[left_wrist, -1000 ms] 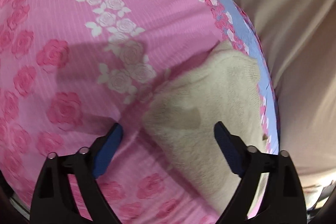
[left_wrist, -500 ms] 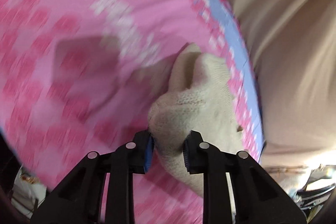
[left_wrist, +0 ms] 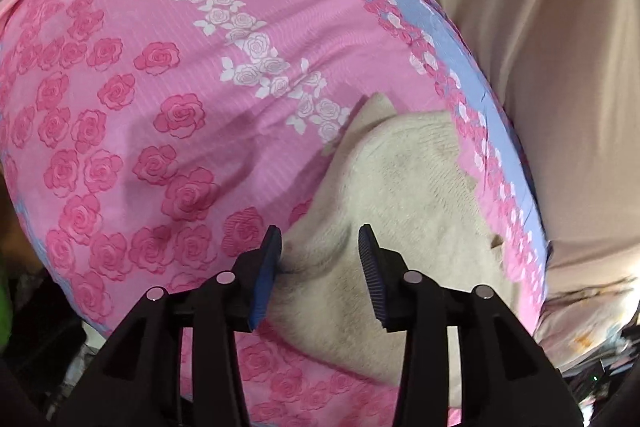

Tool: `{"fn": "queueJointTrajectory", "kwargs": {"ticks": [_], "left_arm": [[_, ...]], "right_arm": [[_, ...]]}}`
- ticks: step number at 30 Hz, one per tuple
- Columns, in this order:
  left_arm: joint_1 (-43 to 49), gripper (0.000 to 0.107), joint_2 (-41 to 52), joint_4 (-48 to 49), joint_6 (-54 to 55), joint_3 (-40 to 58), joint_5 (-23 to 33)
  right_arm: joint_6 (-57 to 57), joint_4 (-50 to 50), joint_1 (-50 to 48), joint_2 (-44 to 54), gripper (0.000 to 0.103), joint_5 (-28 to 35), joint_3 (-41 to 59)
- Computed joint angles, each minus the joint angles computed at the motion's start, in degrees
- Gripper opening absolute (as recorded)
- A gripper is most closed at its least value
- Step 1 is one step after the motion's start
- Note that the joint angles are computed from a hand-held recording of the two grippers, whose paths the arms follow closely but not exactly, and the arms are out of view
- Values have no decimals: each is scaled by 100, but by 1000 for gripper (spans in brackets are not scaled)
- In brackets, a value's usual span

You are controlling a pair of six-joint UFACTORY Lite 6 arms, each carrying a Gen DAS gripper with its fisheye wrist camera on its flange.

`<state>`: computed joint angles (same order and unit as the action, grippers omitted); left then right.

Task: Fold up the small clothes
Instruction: 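Grasp the sweater hem with the right gripper and fold it toward the collar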

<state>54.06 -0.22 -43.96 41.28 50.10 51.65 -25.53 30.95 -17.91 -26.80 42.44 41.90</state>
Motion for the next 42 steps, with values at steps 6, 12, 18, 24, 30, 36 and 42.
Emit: {"fn": "queueJointTrajectory", "kwargs": {"ticks": [6,12,18,24,30,36,42], "left_arm": [[54,58,113,-263,9,96,134],[-82,58,223,-174,-36,-10,-257],[40,59,625,13,-213,108,-425],[-161,59,814,-149,77,261,-467],[-748,65,1258,-328,-106,693,-465],[-1318,72,1960,-171,-569,1247,-715],[-1456,80,2303,-323,-600,1639,-729]], "right_arm": [[580,-425,288,2094,9,-1423,452],[-137,380,-371,2562,1,-946,881],[932,-511,132,2891,2,-1331,883],[1319,-286,1810,1809,4,-618,982],[2594,-1178,3852,3068,3,-461,2048],[3106,-1783,4132,4215,2,-144,2733],[3242,-1894,4196,4325,0,-159,2773]]}}
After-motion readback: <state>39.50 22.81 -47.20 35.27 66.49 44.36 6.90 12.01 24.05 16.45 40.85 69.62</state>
